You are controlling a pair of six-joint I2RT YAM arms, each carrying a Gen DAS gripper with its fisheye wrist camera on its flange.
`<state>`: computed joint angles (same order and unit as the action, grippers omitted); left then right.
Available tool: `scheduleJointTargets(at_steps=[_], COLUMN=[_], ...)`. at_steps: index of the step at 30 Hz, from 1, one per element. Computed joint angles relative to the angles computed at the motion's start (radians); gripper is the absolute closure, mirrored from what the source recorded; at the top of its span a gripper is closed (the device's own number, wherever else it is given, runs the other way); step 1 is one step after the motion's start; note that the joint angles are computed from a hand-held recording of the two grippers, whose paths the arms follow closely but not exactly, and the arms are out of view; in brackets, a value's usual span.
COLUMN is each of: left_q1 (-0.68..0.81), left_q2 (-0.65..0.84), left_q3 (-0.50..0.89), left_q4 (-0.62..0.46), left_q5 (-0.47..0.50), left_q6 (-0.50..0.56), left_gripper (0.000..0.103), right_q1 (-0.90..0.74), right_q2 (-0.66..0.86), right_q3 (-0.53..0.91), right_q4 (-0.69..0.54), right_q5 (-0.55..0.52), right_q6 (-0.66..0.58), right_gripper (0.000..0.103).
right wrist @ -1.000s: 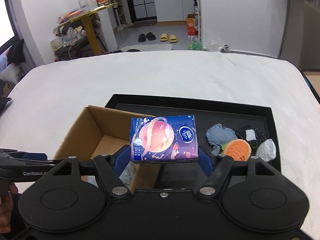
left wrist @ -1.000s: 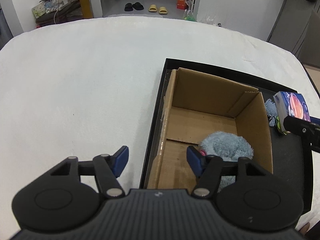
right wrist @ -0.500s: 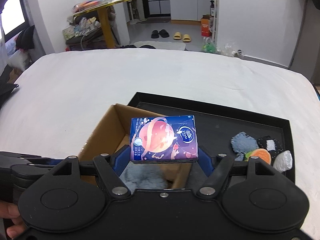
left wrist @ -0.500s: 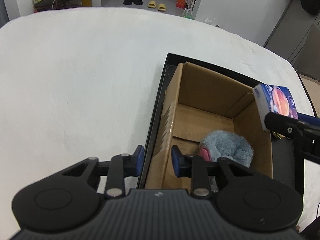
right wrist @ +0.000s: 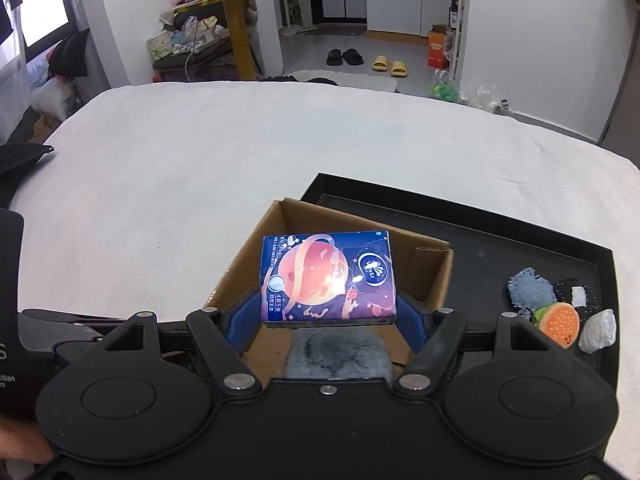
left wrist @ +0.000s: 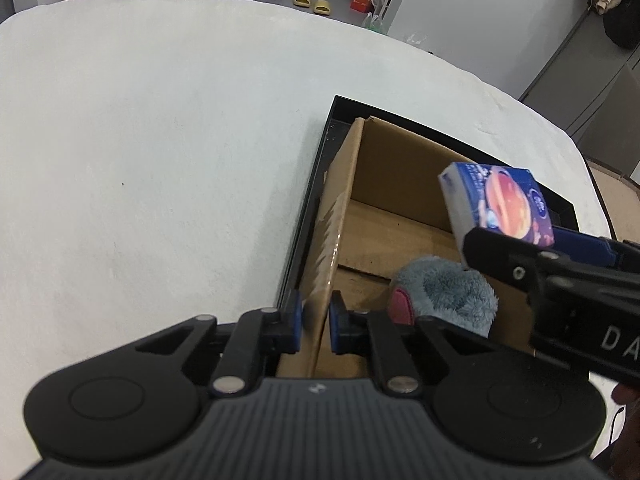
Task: Organize soft objects
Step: 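Carry the tissue pack over the box and drop it onto the plush, then move the right tool to the white plastic bag and grasp it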
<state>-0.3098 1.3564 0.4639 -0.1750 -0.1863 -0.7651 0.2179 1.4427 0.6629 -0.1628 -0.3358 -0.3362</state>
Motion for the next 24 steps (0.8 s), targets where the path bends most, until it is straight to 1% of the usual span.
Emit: scheduleJointTargets(at_steps=[3,6,12,15,22,24], left_q1=[0.017,0.022,0.032,0.031,0.007,-0.009], left_q2=[0.014,0.025,0.031,0.03,0.052,0.056], left_q3=[-0.004,-0.002,-0.005,0.004,0.05,0.067], left_q4=[0.024,0.033,0.043,0.025,-0.03,-0.058], left_q5=[0.014,0.018,0.027,0.027,0.0,-0.025], left_q6=[0.003,0.009,0.008,0.004,0.004,0.001], left_gripper=[0.091,0.091,0.09,0.09,0.09,0.088], right_q1=[0.001,0.005,-0.019,-0.031,-0.084,-0.1], right_q2=[0.017,0.01,-0.003,-0.015,-0.029,-0.035], right_q3=[0.022,0.014,0.005,-0.007,-0.017,-0.021], right_q4=[-0.035,-0.026,-0.039,-0.039,-0.046,-0.04], right_q5=[-0.029,-0.011,0.002,0.015,-0.008,-0.014], right_q6=[0.022,0.03,0.017,-0.009,-0.028,-0.04], right_gripper=[0.03,0.024,0.024,0.024,0.024,0.022])
